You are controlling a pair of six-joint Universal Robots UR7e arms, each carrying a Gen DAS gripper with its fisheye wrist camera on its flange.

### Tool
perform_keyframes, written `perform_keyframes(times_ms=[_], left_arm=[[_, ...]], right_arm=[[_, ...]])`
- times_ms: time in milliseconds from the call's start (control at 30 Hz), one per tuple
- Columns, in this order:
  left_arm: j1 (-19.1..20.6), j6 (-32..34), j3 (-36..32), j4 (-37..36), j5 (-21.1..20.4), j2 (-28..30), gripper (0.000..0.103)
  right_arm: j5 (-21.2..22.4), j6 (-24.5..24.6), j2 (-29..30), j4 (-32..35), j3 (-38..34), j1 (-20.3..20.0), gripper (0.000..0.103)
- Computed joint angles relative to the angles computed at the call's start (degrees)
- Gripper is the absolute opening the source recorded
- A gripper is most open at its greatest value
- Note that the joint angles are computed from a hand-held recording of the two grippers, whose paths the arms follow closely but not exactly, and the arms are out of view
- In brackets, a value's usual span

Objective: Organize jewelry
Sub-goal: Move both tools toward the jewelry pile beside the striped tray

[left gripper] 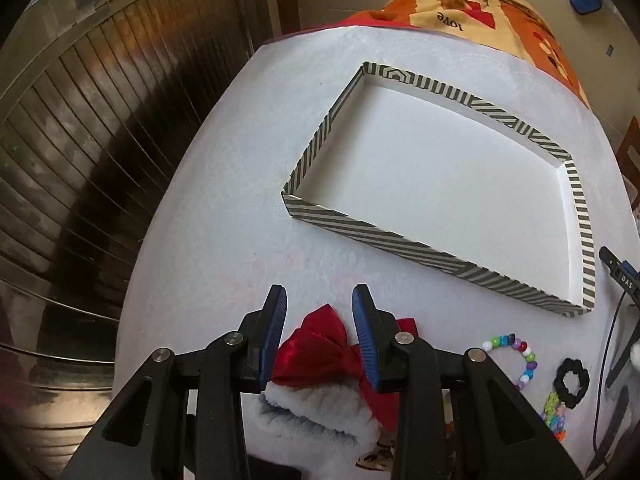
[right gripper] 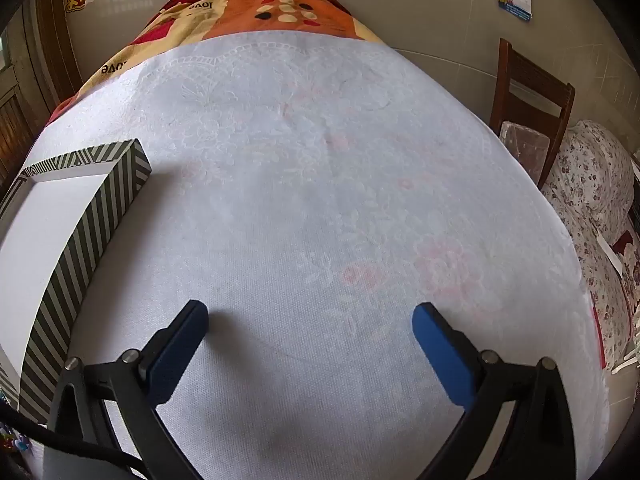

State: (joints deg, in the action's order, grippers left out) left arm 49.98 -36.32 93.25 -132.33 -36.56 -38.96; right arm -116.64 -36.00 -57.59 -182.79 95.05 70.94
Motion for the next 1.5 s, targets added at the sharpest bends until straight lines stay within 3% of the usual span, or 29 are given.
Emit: perform_keyframes(times_ms=[233,400,500,567,700,967,1167,1333,1500], left_arm=[[-0.65,-0.91,1.08,-1.34,-0.16,-1.48,0.015],[-1.03,-1.59,1.50,-0.97,0.08,-2.00,0.015],[-1.32,-1.25,1.81,-1.50,0.48,-2.20,0.015],[-3.73,-3.92,5.28,-1.85,1.69,-3.10,0.015],[-5.01,-4.90,6.63,-2.08,2.15,-3.48,0.015],[-7.18,-6.84,7.77,-0.49,1.73,-3.44,0.015],[-8.94,-6.76,8.75,-1.25,2.40,-4.12,0.015],[-10.12,-6.74,9.62,-2.56,2.73,-5.09,0.015],[-11.37,-7.88,10.89,-3.38,2.38,-5.81,0.015]], right_arm=[[0.18,0.23,-0.17,0.37,0.05,-0.07,0.103],[-3.36,2.58,-2.09,7.28,0.82,0.96,0.103],[-3.96,4.53,-4.88,9.58,3.97,1.08,0.102],[-2.89,4.92,-8.02,9.18,7.90,1.41,0.102],[-2.21,4.06,-11.55,6.59,13.18,2.98,0.102],[3.47,7.65,-19.03,10.74,20.42,6.75,0.102],[2.84,5.41,-19.36,8.80,23.28,11.41,0.102],[3.58,6.01,-19.90,8.65,24.38,13.63,0.102],[1.42,6.25,-19.71,6.43,25.94,16.12,0.102]])
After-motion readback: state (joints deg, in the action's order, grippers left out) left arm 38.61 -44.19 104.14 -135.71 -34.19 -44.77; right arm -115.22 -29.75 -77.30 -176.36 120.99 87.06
